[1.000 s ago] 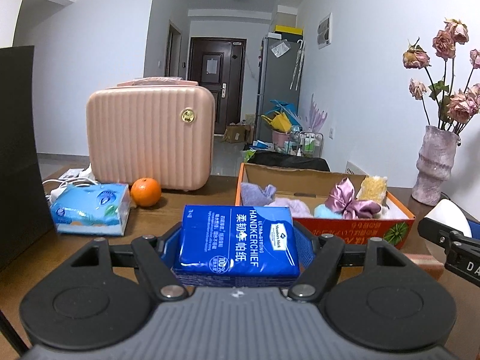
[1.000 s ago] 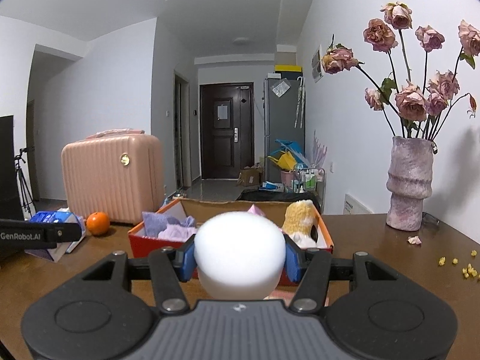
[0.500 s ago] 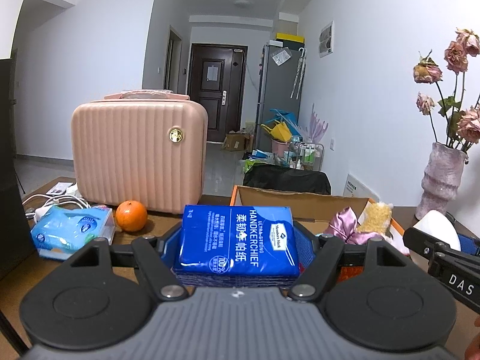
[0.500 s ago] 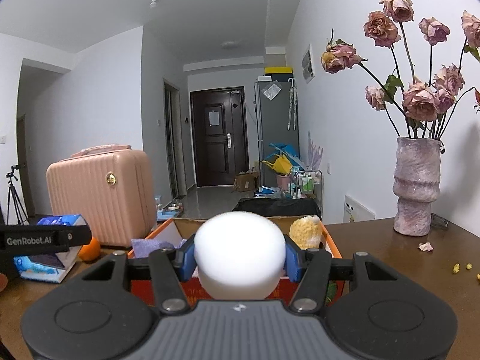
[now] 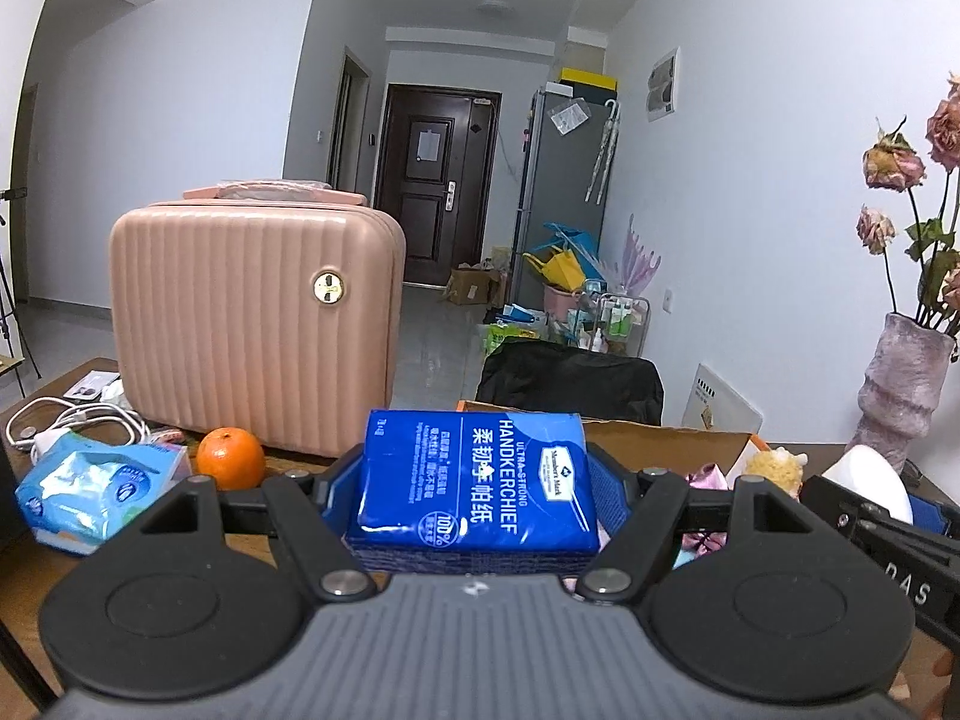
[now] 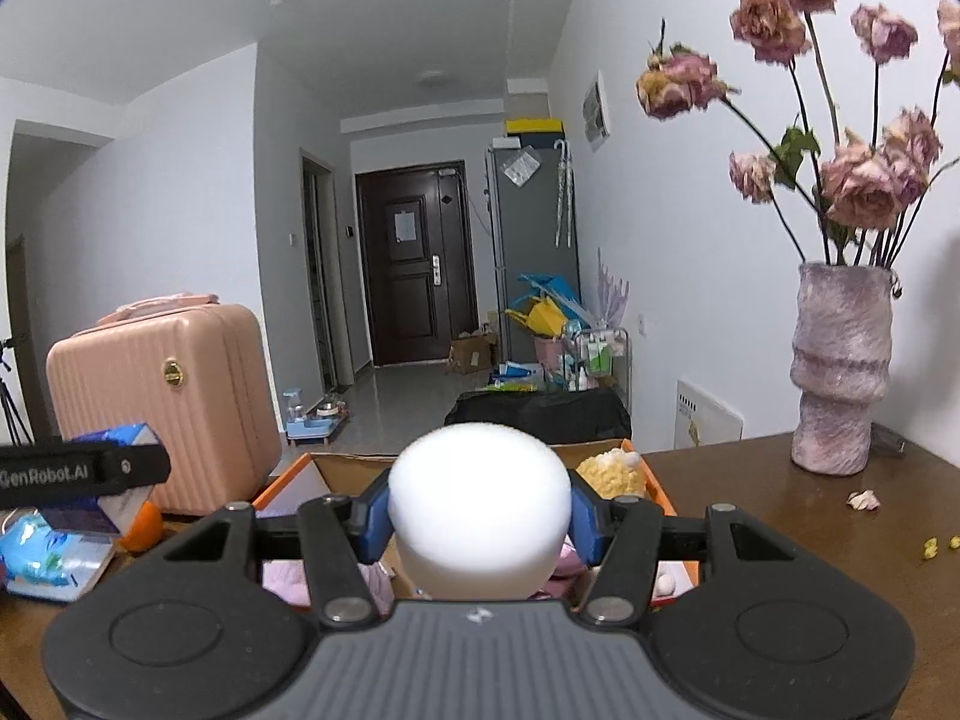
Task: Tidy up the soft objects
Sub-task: 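Carry the tissue pack and foam puck in both tools over the red box, then open both tools to drop the tissue pack and foam into the box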
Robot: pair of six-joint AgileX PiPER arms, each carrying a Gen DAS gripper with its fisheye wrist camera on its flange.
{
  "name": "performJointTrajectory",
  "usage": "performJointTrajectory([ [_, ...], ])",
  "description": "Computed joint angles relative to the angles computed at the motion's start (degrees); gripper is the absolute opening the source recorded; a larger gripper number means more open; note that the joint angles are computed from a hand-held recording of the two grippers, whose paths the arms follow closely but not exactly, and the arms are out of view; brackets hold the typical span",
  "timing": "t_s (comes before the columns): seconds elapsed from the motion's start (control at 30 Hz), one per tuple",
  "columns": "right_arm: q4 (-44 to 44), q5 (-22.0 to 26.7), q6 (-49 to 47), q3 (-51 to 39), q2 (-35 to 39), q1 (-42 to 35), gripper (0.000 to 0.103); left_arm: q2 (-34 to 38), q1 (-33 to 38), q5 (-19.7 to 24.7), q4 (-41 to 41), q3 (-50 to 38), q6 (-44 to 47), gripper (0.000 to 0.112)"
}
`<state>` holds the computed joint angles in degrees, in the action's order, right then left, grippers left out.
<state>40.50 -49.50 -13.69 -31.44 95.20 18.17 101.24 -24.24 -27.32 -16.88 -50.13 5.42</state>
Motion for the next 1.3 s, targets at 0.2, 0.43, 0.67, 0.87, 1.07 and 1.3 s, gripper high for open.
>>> performJointTrajectory([
  [0.2, -0.94, 3.98, -1.87, -5.09, 2.46, -3.01, 0.055, 3.58, -0.05, 2.00, -0.51, -5.24, 1.42, 0.074],
  [0.43, 0.00, 9.02, -4.73, -10.95, 4.57, -5.67, 0.055, 7.48, 0.33, 5.35, 0.49, -11.54, 1.84, 0.074],
  [0.67, 1.73, 14.26, -9.20, -17.56, 7.45, -7.67, 0.055, 12.34, -0.22, 9.97, -2.37, -19.48, 5.78, 0.074],
  [0.87, 8.73, 17.79, -17.42, -23.84, 10.57, -7.27, 0.055, 17.13, -1.18, 13.64, -16.10, -26.83, 19.91, 0.074],
  [1.07, 19.08, 19.31, -25.59, -29.33, 13.53, -6.98, 0.055, 20.82, -1.54, 15.66, -32.69, -32.34, 36.69, 0.074],
  [1.3, 22.55, 22.60, -28.39, -32.66, 15.67, -8.69, 0.055, 23.71, -1.77, 16.68, -48.64, -36.52, 52.88, 0.074],
])
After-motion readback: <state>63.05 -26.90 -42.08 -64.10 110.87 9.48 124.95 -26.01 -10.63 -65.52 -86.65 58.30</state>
